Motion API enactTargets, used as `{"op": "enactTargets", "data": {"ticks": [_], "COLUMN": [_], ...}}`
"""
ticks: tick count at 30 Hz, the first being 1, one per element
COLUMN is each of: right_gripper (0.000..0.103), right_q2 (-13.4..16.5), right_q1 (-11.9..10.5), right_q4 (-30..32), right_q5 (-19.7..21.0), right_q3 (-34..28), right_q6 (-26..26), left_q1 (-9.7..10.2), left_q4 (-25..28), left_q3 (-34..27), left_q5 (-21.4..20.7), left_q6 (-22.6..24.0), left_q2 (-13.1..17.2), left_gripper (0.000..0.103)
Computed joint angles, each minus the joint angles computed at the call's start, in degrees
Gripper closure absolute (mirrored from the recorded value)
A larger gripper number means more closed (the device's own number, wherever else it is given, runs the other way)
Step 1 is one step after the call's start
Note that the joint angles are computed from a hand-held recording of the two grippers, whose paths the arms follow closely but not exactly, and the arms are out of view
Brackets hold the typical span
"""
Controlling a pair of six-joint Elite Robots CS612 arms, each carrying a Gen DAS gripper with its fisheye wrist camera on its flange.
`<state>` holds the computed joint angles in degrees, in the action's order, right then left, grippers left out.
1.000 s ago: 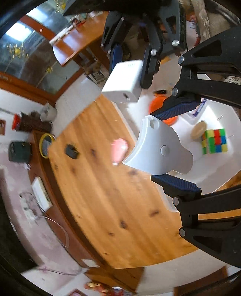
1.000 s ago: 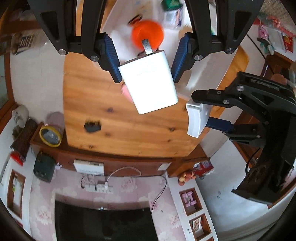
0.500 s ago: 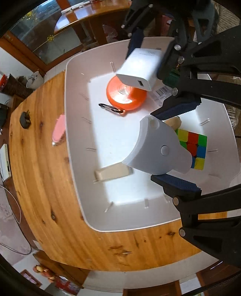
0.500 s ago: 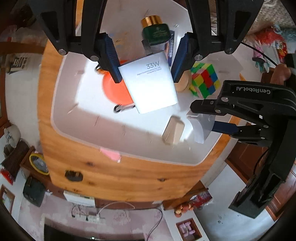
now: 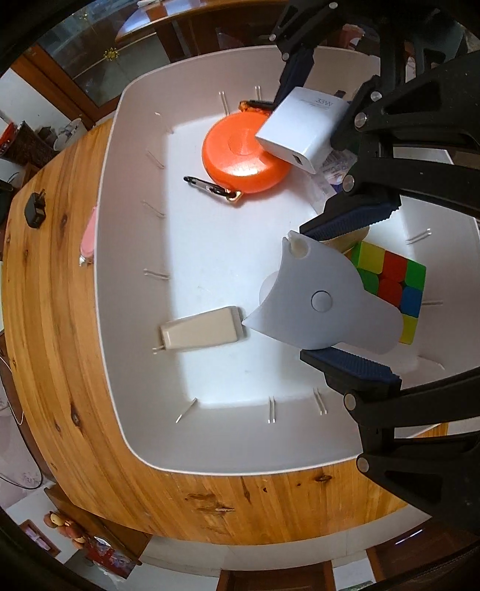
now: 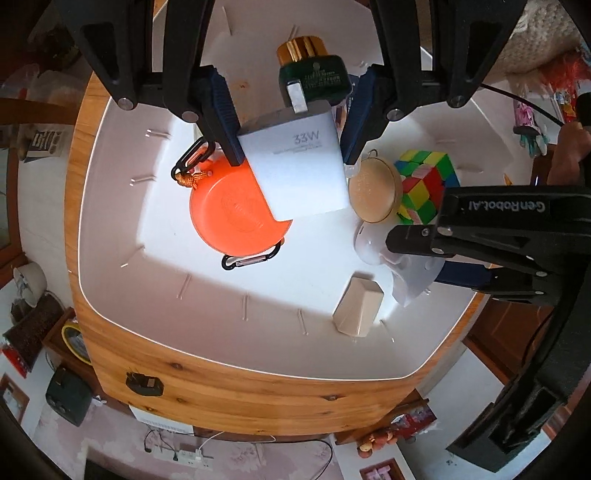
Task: Organize rigid objects
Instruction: 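Carry the white holder and white charger over the tray and open both tools, then lift both open tools from the tray back toward the table items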
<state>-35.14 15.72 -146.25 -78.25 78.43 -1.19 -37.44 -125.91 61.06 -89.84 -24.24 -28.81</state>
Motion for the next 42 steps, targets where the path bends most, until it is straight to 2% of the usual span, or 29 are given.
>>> {"op": "enactTargets", "data": {"ticks": [10,12,14,23,30,32,42], "right_gripper": [0.048,0.041,0.039,0.038,0.038,0.038,0.038], "right_q2": [0.83,0.71,0.56,-0.12,-0.94,-1.13,-1.91], "right_q1": [1.20,1.34,1.42,1.44,1.33,1.35,0.98], "right_q4": [0.39,0.24,-0.33,-1.05,-4.25,-5.35,-9.39], "right_q5": [-5.00,-5.55,-5.98,-6.35,-6.81,-7.02,-7.56], "right_q3": [-1.97,-1.92,-1.69,-0.87,0.64,1.08,2.61], "right_q6": [-1.38,-1.60,-1.50,-0.84,-0.61,-0.32,2.46], "left_q1": [-0.44,-0.59,-0.65,-0.85,-0.84,-1.01,-1.63], "left_q4": [1.75,1.52,1.21,3.53,2.52,1.87,0.67], "left_q3": [-1.47,-1.58,-1.71,-3.23,-2.67,-2.04,-1.13], "left_q5": [2.45,3.07,3.01,3.16,2.43,2.48,3.43], "left_q6": [-0.22,-0.15,-0.01,-0.29,-0.40,-0.17,-0.38], "left_q2": [1.15,1.21,1.20,1.49,0.85,0.39,-0.77], "left_gripper": [0.041,0.040,0.040,0.033,0.032,0.024,0.022]}}
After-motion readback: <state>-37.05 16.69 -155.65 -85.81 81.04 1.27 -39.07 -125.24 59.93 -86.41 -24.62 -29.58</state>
